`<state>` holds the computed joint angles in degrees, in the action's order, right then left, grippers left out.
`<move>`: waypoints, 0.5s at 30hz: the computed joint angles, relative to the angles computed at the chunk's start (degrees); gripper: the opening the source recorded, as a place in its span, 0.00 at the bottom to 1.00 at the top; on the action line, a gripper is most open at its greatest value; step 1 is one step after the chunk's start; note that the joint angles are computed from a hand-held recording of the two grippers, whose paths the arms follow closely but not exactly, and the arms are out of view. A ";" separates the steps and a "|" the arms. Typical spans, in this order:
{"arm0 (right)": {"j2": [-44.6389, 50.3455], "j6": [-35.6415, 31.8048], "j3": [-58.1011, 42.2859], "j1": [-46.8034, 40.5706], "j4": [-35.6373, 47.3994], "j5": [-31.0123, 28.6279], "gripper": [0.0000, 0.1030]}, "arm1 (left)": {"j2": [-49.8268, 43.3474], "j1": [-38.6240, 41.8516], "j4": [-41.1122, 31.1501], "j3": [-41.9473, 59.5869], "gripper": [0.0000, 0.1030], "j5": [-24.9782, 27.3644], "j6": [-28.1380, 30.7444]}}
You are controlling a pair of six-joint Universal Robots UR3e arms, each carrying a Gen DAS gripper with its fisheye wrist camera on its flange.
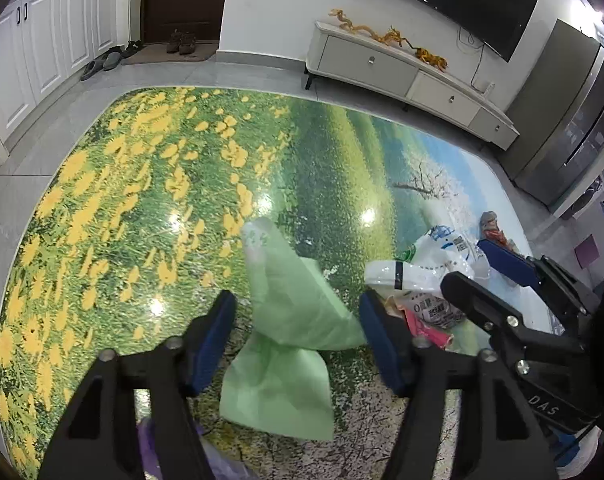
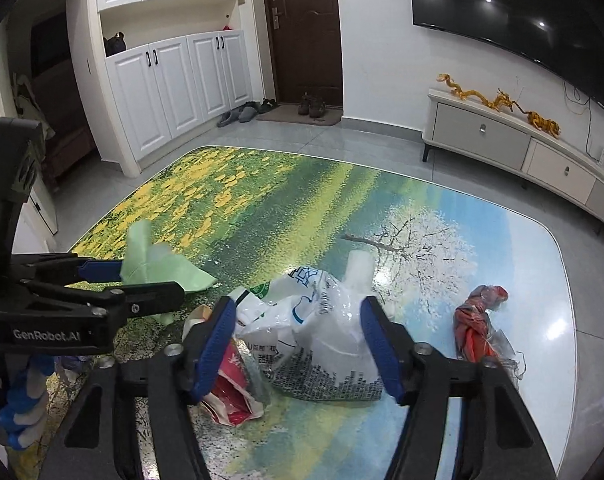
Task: Collect trash
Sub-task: 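Grasp the green cloth with the left gripper while the right grasps the white plastic bag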
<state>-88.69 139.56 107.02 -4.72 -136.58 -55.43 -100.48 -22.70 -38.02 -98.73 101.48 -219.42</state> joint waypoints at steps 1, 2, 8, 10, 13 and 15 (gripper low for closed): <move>-0.44 -0.55 0.51 -0.40 0.34 0.12 0.54 | -0.26 -0.05 -0.02 0.09 0.48 -0.06 -0.07; -0.77 -1.04 0.89 -0.73 0.68 0.14 0.52 | -0.50 -0.02 0.06 0.10 0.43 -0.06 -0.07; -2.37 -3.54 3.10 -3.15 3.17 0.30 0.36 | -1.37 -0.43 0.74 0.57 0.31 1.03 -0.09; -2.72 -3.75 3.42 -3.48 3.58 -0.11 0.30 | -1.34 -0.51 0.61 0.85 0.29 1.19 -0.22; -3.61 -3.75 3.52 -4.47 5.28 0.25 0.22 | -0.61 -1.19 0.80 1.03 0.28 2.02 -0.08; -4.83 -4.13 3.77 -5.88 7.44 1.67 0.19 | 0.37 -1.76 0.86 1.00 0.28 2.58 0.06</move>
<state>-93.52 135.43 110.79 -10.60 -129.14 -53.76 -100.11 -24.46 -37.16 -97.73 104.06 -219.36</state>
